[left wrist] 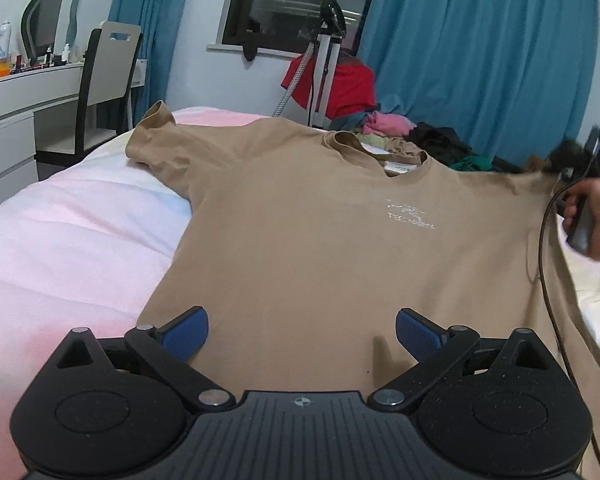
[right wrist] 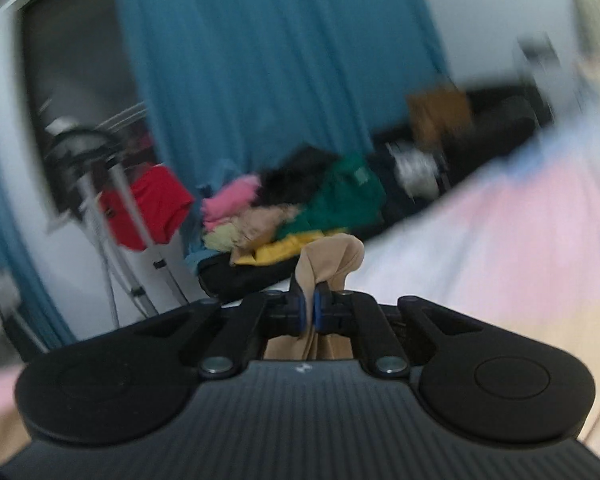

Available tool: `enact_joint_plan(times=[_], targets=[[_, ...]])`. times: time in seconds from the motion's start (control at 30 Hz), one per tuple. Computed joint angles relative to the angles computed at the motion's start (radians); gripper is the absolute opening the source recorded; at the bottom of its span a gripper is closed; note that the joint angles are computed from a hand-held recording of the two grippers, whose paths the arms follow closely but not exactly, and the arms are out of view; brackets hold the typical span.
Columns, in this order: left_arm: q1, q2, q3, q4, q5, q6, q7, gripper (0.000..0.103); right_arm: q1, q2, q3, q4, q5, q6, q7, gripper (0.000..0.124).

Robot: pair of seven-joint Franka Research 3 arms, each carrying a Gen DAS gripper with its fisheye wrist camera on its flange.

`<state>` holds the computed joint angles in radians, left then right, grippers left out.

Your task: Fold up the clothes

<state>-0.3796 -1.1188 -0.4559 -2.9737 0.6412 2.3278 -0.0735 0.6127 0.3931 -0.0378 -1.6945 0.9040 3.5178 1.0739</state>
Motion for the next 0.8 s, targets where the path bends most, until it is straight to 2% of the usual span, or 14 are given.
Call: enact_joint_plan(times=[0.07,0.1,0.17,0.27,0.33,0.4,0.43,0.47,0.53,0.57,0.6,0.67,0.73,0.8], targets=[[-0.007,0.002,-0.006,0.01,-0.007,-0.03,0.009,0.101,0.106,-0.018,-0.068,-0.001,0.026,0.025,-0.163,0.008],[-0.013,0.001,-0.009,0.015,-0.011,-0.047,0.013,0.101,0.134,-0.027,-0.073,-0.001,0.032,0.039,-0.247,0.008],[-0.029,-0.012,-0.014,0.02,-0.018,-0.079,0.019,0.101,0.122,-0.056,-0.01,-0.047,-0.087,0.062,-0.292,0.008],[-0.044,-0.041,-0.019,0.017,-0.016,-0.109,0.012,0.101,0.128,-0.07,0.061,-0.077,-0.145,0.024,-0.355,0.008],[-0.052,-0.056,-0.021,0.015,-0.017,-0.128,0.006,0.101,0.228,-0.056,-0.004,-0.07,-0.103,-0.024,-0.412,0.01],[-0.061,-0.075,-0.021,0.009,-0.019,-0.147,-0.001,0.101,0.398,-0.025,-0.175,-0.046,-0.042,-0.102,-0.427,0.01],[-0.065,-0.089,-0.019,0.0,-0.018,-0.151,-0.008,0.101,0.476,-0.005,-0.262,-0.03,-0.004,-0.155,-0.425,0.018],[-0.067,-0.096,-0.015,-0.004,-0.021,-0.154,-0.015,0.101,0.537,0.008,-0.349,-0.021,-0.024,-0.243,-0.353,0.029],[-0.068,-0.109,0.002,-0.016,-0.029,-0.149,-0.028,0.101,0.582,0.012,-0.419,-0.002,0.033,-0.381,-0.36,0.098],[-0.065,-0.11,0.009,-0.02,-0.031,-0.141,-0.033,0.101,0.565,-0.002,-0.402,-0.009,0.044,-0.416,-0.376,0.103],[-0.063,-0.11,0.013,-0.022,-0.033,-0.136,-0.035,0.101,0.534,-0.035,-0.349,-0.034,0.1,-0.396,-0.462,0.103],[-0.056,-0.103,0.017,-0.021,-0.036,-0.129,-0.031,0.101,0.428,-0.147,-0.203,-0.13,0.189,-0.381,-0.57,0.103],[-0.052,-0.092,0.015,-0.013,-0.037,-0.127,-0.024,0.101,0.378,-0.256,-0.134,-0.223,0.29,-0.391,-0.647,0.103],[-0.048,-0.077,0.0,0.001,-0.034,-0.132,-0.02,0.101,0.348,-0.373,-0.077,-0.308,0.467,-0.374,-0.798,0.103]])
